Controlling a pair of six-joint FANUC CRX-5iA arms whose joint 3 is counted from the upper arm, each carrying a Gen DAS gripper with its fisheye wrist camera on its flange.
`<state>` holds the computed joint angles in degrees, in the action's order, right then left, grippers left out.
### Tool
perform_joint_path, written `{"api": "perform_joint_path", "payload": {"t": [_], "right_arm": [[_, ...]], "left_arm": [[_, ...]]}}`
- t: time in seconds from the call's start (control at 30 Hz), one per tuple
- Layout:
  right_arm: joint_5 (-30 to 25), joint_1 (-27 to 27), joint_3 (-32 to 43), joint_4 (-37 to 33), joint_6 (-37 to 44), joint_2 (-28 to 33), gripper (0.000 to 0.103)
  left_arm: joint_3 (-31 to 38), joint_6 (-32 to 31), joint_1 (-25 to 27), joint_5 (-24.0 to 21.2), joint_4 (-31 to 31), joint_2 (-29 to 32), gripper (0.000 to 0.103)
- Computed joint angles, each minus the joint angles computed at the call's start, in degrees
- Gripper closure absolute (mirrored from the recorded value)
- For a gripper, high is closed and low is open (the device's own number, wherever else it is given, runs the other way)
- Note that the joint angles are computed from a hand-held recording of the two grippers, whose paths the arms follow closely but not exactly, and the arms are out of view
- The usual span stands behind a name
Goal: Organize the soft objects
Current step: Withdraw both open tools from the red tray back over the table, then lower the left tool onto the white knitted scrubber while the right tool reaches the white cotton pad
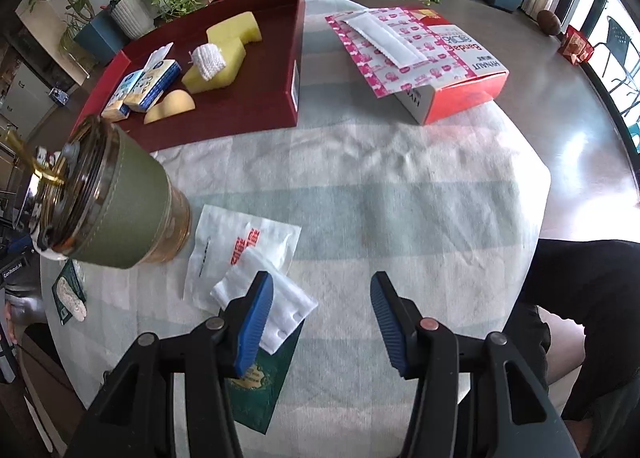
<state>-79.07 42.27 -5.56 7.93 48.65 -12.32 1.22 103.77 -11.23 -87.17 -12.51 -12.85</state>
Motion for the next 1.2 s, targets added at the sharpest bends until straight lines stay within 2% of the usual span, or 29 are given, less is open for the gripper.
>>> {"api": "perform_joint_path", "payload": {"t": [0.27, 0.5, 0.63, 0.7, 0.9, 1.2], "right_arm": [[0.2, 6.3, -3.8, 0.1, -3.4, -3.4, 0.049], [1.2, 9.6, -5.6, 0.8, -6.1, -4.7, 0.049], [1.7, 11.0, -6.4, 0.7, -6.7, -5.1, 0.049], [1.9, 11.5, -6.5, 0.6, -7.1, -5.3, 0.049], [2.2, 11.8, -6.8, -0.1, -7.1, -5.3, 0.049], [5.1, 7.1, -5.2, -0.1, -3.5, -2.3, 0.049]], "left_arm": [[-1.2, 2.3, -5.4, 0.0, 0.6, -1.3, 0.038], [-1.1, 4.4, -10.4, 0.1, 0.6, -0.4, 0.038], [0.0, 7.7, -14.5, -0.5, -2.5, 0.0, 0.038], [-0.4, 9.0, -14.7, -0.3, -1.2, -0.5, 0.038], [0.8, 11.3, -17.1, -0.4, -0.7, -0.1, 0.038], [0.8, 12.1, -16.6, 0.2, 4.6, 2.0, 0.038]]}}
